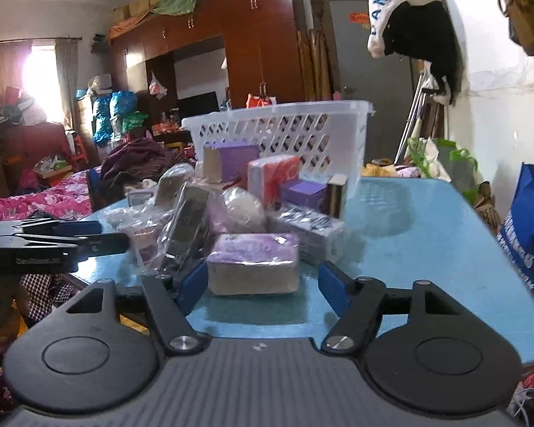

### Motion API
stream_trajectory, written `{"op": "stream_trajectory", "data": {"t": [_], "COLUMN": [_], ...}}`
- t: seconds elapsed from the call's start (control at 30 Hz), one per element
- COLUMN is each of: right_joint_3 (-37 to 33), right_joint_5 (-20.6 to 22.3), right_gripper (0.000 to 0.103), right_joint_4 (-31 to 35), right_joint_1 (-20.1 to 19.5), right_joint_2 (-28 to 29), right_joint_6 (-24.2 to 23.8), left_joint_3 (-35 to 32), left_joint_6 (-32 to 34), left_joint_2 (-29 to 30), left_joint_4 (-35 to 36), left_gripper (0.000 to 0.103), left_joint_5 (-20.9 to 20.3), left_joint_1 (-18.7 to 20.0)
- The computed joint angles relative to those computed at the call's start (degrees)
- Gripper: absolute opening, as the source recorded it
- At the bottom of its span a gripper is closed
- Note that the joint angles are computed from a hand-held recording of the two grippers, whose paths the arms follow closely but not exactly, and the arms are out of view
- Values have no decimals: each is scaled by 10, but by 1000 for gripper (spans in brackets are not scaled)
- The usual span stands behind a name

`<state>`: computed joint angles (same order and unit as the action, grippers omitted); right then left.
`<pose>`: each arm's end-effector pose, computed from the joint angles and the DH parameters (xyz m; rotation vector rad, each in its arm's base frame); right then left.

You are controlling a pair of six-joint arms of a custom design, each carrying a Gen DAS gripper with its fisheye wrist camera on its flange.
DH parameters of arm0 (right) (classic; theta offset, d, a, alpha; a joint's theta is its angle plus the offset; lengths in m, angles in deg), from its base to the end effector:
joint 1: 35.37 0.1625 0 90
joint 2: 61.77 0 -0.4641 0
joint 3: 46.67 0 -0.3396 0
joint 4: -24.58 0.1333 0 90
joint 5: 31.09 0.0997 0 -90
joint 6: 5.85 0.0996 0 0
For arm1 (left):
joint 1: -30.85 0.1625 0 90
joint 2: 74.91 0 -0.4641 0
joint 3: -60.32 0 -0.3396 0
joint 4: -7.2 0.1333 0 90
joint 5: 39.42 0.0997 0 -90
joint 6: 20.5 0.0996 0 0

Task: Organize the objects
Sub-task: 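Grasp the lavender-wrapped soap box with the right tool while the left tool grasps the bagged white roll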

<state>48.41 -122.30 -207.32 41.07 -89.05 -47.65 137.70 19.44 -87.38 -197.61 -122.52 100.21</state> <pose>-0.0281 -0.6761 0.1294 0.5036 -2.0717 1.4148 -0.1239 -0.7409 -0.0323 1.2667 2.3152 -1.1833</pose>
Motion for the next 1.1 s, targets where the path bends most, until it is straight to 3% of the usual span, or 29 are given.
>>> {"op": "stream_trajectory", "data": {"t": [0.27,0.37,0.4,0.5,0.7,0.8,0.93,1.0,1.1], "right_joint_3": [-36,-24,-20,-5,-10,-24,-42,-51,-58], "right_joint_5": [-24,-26,-28,-22,-23,-31,-32,-30,-23], "right_gripper": [72,67,62,55,56,66,78,79,77], "right_joint_4": [3,-9,-14,-13,-4,-1,3,15,17], "right_joint_1": [7,6,6,4,3,7,8,8,6], "right_joint_2": [21,18,16,6,6,12,19,21,27], "right_joint_6": [-7,-11,-10,-2,-1,-9,-10,-8,-14], "left_joint_3": [-28,-35,-37,-42,-37,-34,-41,-42,-38], "left_joint_6": [21,23,23,18,27,27,41,44,54], "left_joint_2": [19,23,24,23,22,21,23,21,18], "left_joint_4": [9,10,11,34,26,18,19,29,36], "left_gripper": [75,74,68,38,38,38,50,49,40], "left_joint_5": [-18,-17,-17,-14,-10,-9,-4,-7,-15], "left_joint_1": [1,0,-1,-1,-2,0,2,5,6]}}
